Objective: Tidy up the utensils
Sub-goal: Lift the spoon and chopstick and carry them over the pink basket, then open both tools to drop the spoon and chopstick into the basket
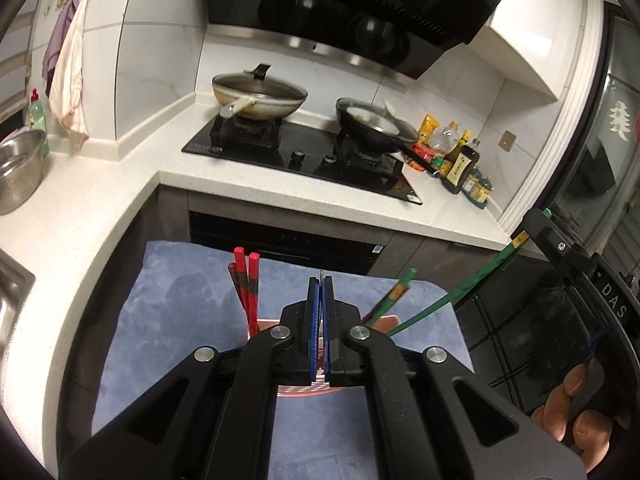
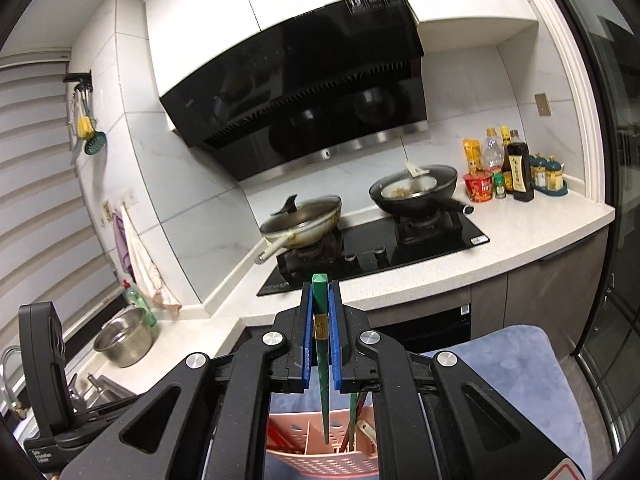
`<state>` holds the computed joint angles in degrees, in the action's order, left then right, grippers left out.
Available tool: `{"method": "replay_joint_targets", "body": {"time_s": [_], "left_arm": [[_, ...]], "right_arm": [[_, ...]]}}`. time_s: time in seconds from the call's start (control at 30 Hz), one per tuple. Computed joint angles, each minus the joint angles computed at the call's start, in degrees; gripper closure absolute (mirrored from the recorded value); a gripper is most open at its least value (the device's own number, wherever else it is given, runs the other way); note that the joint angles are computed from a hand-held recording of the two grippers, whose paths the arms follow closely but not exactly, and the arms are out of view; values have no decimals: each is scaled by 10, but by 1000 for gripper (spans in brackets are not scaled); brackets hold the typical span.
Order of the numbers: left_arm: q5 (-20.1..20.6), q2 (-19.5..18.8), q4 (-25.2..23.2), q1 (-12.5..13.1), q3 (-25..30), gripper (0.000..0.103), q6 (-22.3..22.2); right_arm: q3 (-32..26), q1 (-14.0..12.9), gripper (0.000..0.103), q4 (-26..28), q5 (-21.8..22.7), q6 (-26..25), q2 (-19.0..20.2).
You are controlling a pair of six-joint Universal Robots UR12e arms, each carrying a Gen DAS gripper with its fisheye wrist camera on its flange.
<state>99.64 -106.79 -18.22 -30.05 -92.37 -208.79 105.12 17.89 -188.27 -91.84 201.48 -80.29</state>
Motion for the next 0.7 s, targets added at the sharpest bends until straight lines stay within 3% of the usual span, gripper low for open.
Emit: {"method": "replay_joint_targets", "body": {"time_s": [0.4,0.6,0.7], "left_arm": [[-9,-30,-26,12,2,102,-15],[12,-32,-21,9,-1,100,-17],[17,-30,-23,8,-2,90,-23]], "right_arm": [[-7,1,96,60,35,2,39],[-4,3,95,78,42,-2,44],[-1,4,89,80,36,2,43]]}}
